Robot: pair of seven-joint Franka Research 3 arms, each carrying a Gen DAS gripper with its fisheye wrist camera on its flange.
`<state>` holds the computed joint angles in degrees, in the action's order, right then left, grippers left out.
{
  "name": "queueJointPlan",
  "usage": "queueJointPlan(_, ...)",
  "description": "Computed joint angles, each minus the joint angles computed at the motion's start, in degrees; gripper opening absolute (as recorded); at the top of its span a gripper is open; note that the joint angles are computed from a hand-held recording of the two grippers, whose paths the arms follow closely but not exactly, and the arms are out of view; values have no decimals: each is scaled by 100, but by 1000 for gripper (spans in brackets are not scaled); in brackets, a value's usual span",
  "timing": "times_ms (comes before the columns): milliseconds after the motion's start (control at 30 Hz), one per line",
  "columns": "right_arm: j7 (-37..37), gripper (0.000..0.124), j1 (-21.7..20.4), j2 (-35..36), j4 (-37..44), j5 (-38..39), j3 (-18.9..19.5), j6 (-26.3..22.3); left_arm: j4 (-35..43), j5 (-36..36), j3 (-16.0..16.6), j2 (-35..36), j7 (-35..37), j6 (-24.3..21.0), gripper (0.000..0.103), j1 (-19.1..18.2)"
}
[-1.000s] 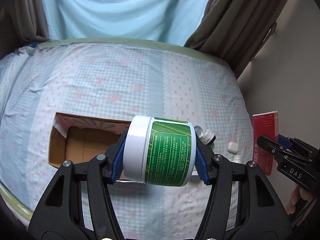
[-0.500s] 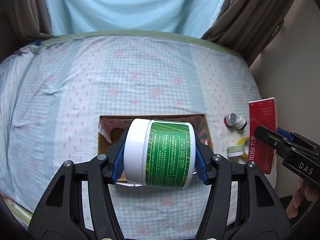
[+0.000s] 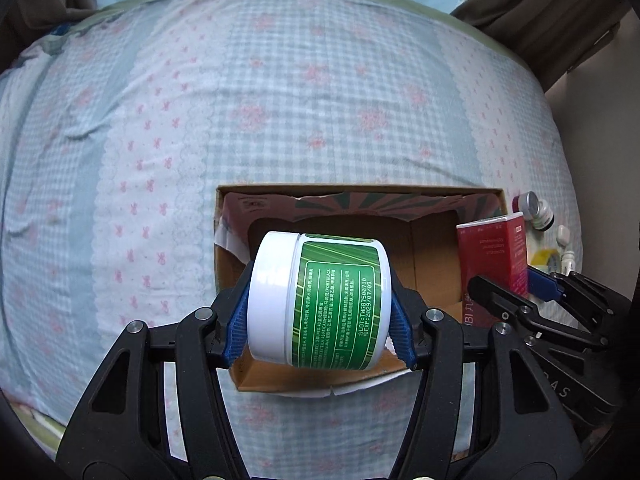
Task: Organize rigid objects
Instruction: 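Carry the white jar and red box over the cardboard box with both tools, then lower both items into the box and open both tools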
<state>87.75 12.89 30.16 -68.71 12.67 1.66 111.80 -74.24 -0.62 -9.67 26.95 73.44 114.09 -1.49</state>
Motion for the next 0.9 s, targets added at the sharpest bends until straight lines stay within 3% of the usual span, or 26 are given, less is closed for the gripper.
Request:
queueJointPlan(200,-11,39,-77,644,148,138,27,85,890,-127,-48,997,-36,-730,54,-17)
queueJointPlan(367,345,39,-128,1157,531,224,9,-252,1544,115,-25,1575,80,-1144,53,-196)
queueJointPlan(500,298,39,-137,1224,524,201,26,-269,2045,353,15,1893,285,-1363,53,-366)
queueJointPlan(633,107,40,-192,1215,458,292,88,-196,2746,122,-36,2305,151,-1686,54,-296)
queueJointPlan(700,-9,40,-160,1172,358,238,70,-125,3335,-80,-94,2615,16,-2056,65,-237)
queueJointPlan(733,-33,44,-130,1159,329,178,45,-144,3379,-141,-108,2625,-23,-2044,86,-209)
queueJointPlan(767,-22,72,-116,1172,345,140,27,-243,3328,-170,-107,2574,-54,-1972,102,-192)
queueJointPlan(800,8,93,-117,1188,368,121,12,-365,3253,-177,-101,2505,-54,-1901,103,-180)
queueJointPlan(833,11,103,-148,1162,322,157,21,-430,3323,-162,-90,2526,-47,-1940,103,-195)
queueJointPlan(900,-122,103,-267,884,-147,418,104,-135,3286,-110,-61,2472,-30,-1974,103,-224)
